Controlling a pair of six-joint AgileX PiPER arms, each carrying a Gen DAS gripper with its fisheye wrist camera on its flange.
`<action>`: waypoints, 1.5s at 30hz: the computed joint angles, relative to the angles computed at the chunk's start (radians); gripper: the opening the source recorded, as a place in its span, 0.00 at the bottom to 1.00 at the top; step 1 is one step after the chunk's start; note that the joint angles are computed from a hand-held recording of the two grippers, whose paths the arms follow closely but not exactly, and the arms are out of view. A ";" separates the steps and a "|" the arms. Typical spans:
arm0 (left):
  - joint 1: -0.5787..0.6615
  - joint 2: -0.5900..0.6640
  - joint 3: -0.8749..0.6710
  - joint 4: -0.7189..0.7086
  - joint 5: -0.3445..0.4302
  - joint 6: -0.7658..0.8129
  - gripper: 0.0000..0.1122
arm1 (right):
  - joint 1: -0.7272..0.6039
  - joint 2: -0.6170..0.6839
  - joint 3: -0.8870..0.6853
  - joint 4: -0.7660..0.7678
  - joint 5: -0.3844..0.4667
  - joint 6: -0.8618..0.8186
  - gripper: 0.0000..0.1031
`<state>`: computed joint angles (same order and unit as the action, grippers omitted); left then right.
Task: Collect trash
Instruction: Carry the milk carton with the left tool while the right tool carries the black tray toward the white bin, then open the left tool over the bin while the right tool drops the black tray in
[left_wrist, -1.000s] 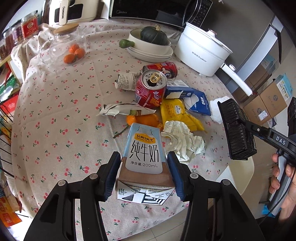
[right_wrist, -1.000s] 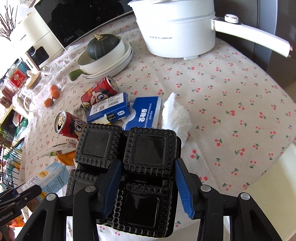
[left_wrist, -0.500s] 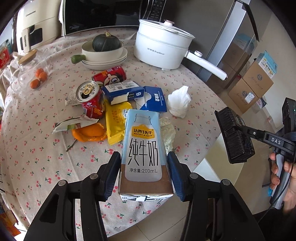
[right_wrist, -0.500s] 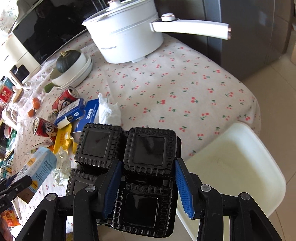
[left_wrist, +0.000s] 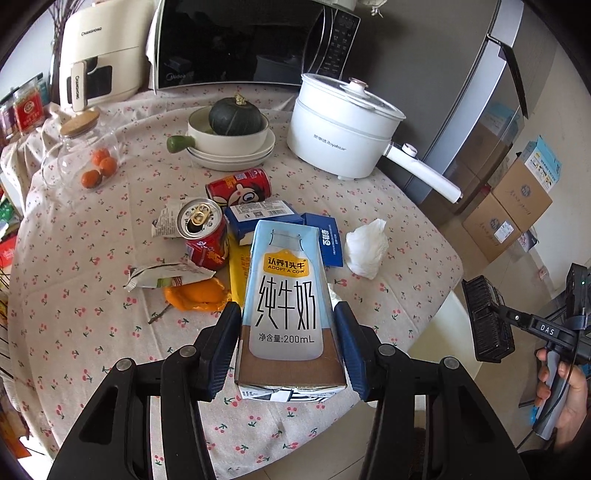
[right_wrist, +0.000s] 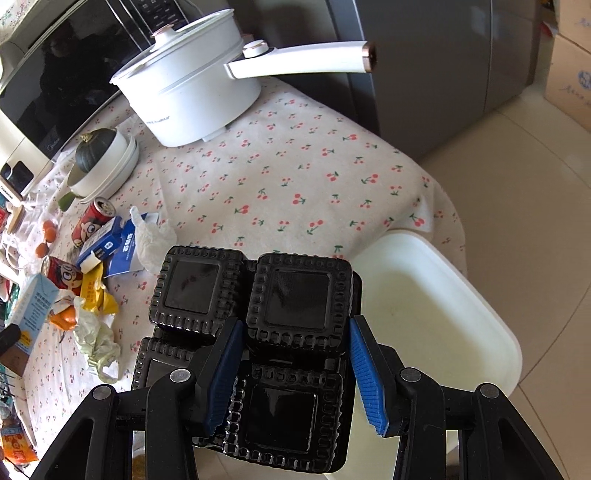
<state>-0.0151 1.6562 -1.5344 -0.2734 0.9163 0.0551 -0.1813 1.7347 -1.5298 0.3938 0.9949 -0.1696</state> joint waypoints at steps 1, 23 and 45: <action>-0.001 -0.002 -0.002 -0.017 0.002 0.012 0.48 | -0.006 -0.005 0.010 -0.001 -0.002 -0.006 0.49; -0.522 0.279 -0.123 -0.053 -0.102 0.046 0.49 | -0.235 -0.011 0.139 -0.061 -0.013 -0.119 0.50; -0.560 0.312 -0.117 0.280 -0.166 -0.200 0.82 | -0.276 0.049 0.099 -0.132 -0.011 -0.095 0.50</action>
<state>-0.5751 1.9684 -1.6517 0.0064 0.7503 -0.1444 -0.4568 1.7833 -1.4306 0.2619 0.9839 -0.2648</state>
